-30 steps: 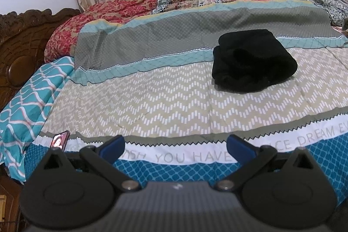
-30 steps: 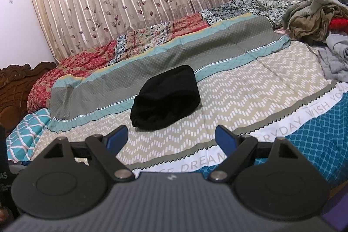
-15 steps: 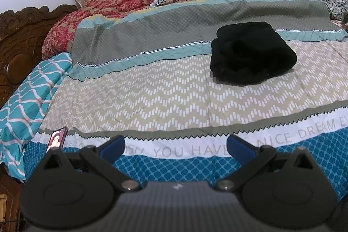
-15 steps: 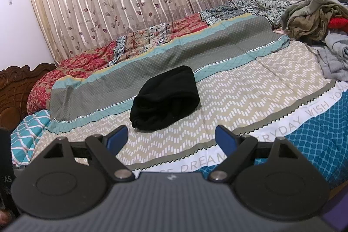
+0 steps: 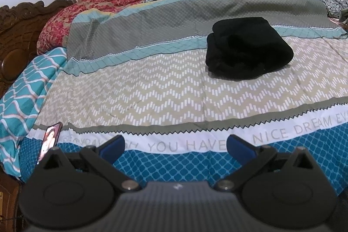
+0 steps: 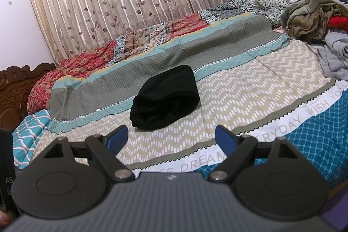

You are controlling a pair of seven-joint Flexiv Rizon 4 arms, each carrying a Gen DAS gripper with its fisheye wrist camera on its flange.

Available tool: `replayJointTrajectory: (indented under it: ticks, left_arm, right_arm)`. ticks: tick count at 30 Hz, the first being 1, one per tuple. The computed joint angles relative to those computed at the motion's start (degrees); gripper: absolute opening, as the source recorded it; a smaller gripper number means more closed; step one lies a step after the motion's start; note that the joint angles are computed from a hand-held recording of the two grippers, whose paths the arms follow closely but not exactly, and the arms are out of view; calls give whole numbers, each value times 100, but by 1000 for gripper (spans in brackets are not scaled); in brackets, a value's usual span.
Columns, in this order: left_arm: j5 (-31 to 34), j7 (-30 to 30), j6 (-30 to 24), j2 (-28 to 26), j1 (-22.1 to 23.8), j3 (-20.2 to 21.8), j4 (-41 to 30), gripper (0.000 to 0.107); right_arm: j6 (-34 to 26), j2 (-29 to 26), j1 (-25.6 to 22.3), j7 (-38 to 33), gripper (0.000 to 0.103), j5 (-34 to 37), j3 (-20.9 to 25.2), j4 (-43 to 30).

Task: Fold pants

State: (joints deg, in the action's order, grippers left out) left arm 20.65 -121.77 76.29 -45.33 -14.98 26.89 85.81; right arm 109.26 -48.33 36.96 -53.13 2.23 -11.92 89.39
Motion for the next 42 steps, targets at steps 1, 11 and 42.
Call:
replayJointTrajectory:
  ticks: [1,11,42]
  left_arm:
    - [-27,53,7,17,57,-76,18,103]
    - [-176,276,14,41,131,-210,71,103]
    - [-284,431,-202,-3,163,-277,-14,103]
  right_arm:
    - [-2,0,7,4,88,10,-3,2]
    - [2,-4,26,15,88,33,-16,6]
    - [-22,-19,-59,89,88,-5,62,-35]
